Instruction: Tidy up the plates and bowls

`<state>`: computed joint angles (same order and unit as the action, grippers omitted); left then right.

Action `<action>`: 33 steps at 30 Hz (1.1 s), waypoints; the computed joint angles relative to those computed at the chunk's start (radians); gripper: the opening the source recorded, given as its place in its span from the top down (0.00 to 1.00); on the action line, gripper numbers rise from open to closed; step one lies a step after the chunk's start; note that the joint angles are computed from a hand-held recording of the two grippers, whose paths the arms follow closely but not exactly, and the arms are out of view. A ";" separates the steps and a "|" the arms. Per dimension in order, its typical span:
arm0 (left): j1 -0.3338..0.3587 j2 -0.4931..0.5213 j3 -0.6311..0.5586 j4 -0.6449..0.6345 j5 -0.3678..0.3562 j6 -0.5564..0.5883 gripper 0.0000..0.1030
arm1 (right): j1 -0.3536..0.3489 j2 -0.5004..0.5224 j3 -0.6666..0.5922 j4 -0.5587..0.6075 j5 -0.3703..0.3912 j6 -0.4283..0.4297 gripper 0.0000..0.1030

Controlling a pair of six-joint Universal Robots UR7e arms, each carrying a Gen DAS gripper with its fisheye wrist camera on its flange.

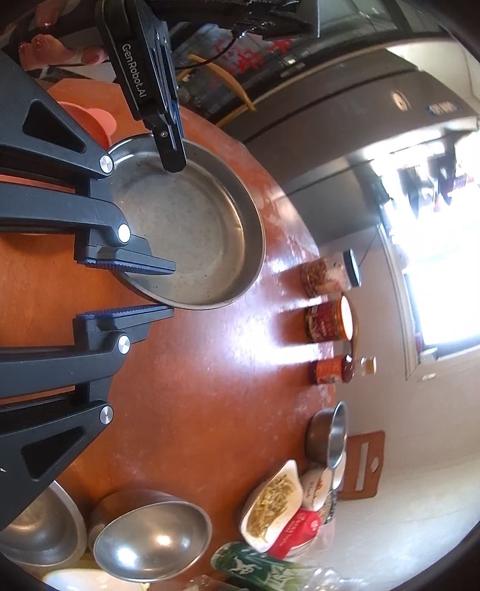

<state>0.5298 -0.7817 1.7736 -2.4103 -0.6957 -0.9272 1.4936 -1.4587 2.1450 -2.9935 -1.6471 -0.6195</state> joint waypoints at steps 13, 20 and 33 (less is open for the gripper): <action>-0.081 -0.124 0.145 0.114 0.037 -0.212 0.83 | 0.044 -0.047 0.072 0.026 0.021 -0.061 0.84; -0.108 -0.160 0.208 0.142 0.027 -0.297 0.83 | 0.054 -0.070 0.117 0.027 0.017 -0.104 0.84; -0.138 -0.158 0.249 0.179 0.028 -0.374 0.83 | 0.040 -0.096 0.169 0.033 0.009 -0.146 0.84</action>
<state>0.3916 -0.9398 2.0224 -2.2311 -0.6674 -1.3010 1.5335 -1.5551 2.3143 -2.9603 -1.6383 -0.7656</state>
